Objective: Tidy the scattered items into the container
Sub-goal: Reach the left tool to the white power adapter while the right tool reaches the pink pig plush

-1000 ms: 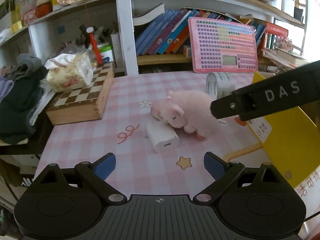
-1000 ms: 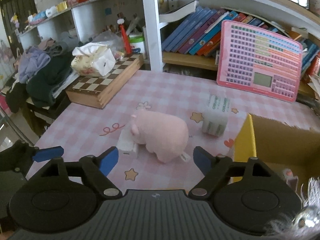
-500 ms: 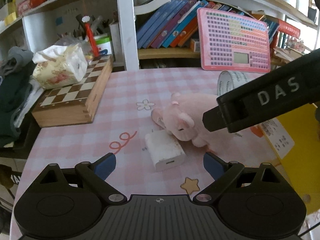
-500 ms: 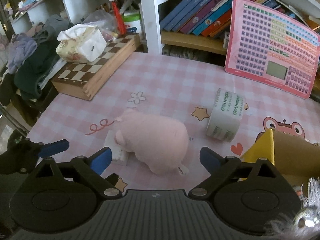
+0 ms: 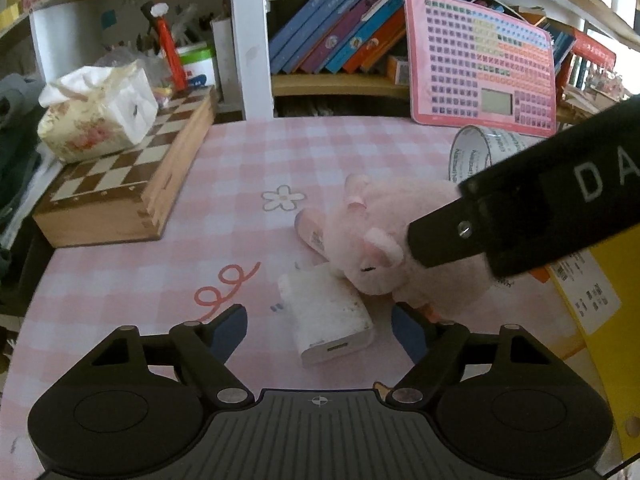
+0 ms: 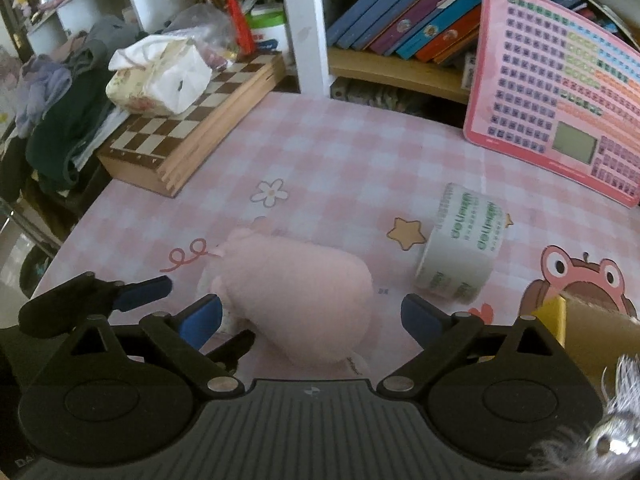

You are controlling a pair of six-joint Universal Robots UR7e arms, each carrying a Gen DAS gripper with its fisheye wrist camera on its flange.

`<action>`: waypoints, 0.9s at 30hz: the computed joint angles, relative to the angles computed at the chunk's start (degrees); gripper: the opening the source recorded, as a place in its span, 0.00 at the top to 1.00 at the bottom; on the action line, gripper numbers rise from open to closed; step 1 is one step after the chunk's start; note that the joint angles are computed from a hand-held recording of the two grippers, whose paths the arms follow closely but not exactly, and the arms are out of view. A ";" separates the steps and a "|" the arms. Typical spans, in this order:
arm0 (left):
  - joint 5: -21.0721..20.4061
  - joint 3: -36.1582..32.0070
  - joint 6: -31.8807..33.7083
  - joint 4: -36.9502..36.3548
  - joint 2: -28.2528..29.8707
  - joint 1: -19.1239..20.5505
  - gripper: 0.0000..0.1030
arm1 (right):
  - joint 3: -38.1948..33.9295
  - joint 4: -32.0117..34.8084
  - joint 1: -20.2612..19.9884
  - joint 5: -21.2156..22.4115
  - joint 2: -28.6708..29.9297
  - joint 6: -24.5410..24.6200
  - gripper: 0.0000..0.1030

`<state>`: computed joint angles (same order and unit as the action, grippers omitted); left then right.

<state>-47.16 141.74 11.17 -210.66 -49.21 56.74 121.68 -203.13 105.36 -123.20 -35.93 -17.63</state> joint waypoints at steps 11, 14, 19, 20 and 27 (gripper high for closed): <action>-2.35 -1.53 2.72 -0.48 1.04 2.33 0.56 | -5.94 7.29 -1.05 -0.52 3.34 -5.43 0.00; -3.09 -1.25 3.09 0.20 0.08 2.74 0.59 | -7.01 9.18 -1.55 -0.77 3.93 -6.28 0.01; -3.06 -0.56 2.58 1.84 -1.70 2.99 0.59 | -6.46 6.82 -1.52 -0.51 4.48 -9.70 0.10; -3.00 -0.42 2.18 2.18 -2.09 3.07 0.59 | -6.29 6.23 -1.42 -0.47 4.54 -10.12 0.14; -3.67 1.84 -1.29 4.13 -6.39 2.98 0.59 | -4.30 2.15 -0.41 0.18 4.03 -10.85 0.39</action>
